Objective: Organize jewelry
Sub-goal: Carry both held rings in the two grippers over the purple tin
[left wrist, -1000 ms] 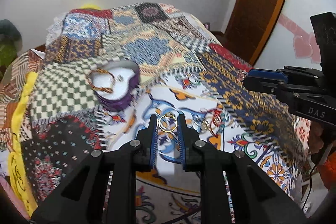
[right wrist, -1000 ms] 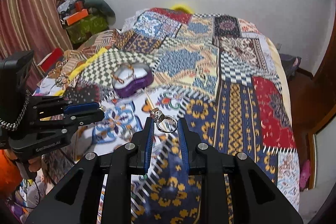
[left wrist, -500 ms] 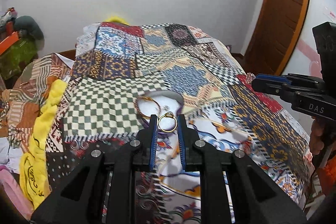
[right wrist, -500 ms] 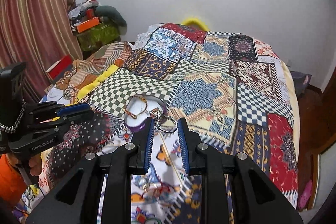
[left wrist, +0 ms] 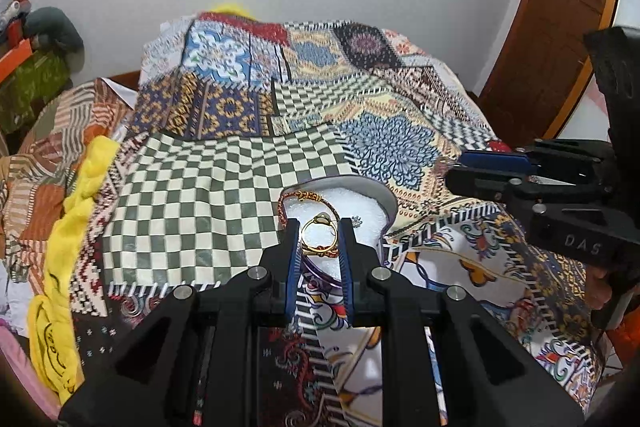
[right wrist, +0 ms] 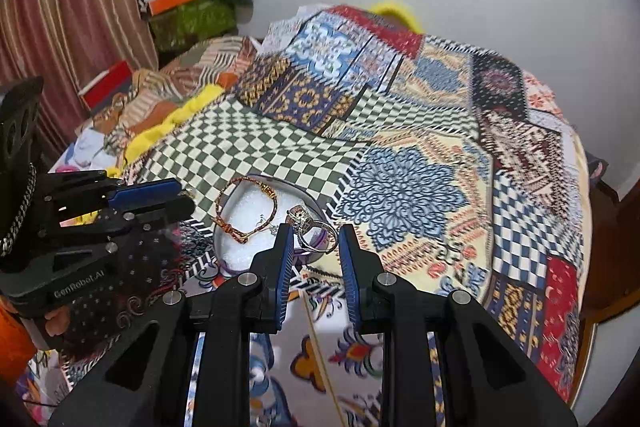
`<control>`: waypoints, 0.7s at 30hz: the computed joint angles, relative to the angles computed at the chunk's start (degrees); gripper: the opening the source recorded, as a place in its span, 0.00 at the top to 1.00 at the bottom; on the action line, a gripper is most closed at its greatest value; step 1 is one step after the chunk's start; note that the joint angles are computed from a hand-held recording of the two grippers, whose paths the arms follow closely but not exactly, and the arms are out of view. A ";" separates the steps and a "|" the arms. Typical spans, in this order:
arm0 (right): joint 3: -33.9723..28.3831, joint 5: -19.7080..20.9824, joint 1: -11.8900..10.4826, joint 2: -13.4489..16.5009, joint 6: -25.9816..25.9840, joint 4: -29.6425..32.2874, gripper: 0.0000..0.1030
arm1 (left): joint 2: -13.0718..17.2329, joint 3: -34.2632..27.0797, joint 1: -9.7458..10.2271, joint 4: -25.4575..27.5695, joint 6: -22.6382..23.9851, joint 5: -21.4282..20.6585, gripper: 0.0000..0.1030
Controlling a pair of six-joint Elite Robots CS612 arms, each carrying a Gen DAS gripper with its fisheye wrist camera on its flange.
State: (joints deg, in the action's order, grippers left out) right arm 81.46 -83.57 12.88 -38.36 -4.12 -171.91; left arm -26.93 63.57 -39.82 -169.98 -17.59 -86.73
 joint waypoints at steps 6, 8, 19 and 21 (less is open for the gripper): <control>-3.99 2.37 -0.48 1.83 -0.75 6.32 0.82 | 2.36 -4.42 0.10 4.97 1.89 0.36 0.84; -4.97 2.77 -0.51 2.36 -1.01 7.47 0.82 | 2.99 -5.54 0.19 6.07 2.00 0.30 0.84; -4.61 4.23 -1.01 2.29 -2.74 8.84 0.82 | 4.05 -7.26 -0.08 8.12 3.32 0.27 0.84; -4.12 5.46 -1.12 1.84 -4.88 11.33 0.80 | 3.90 -7.02 -0.23 8.07 3.56 0.68 0.84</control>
State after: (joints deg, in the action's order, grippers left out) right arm 77.34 -78.11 11.77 -36.52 -9.01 -160.58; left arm -23.03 56.55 -40.05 -161.91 -14.03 -86.05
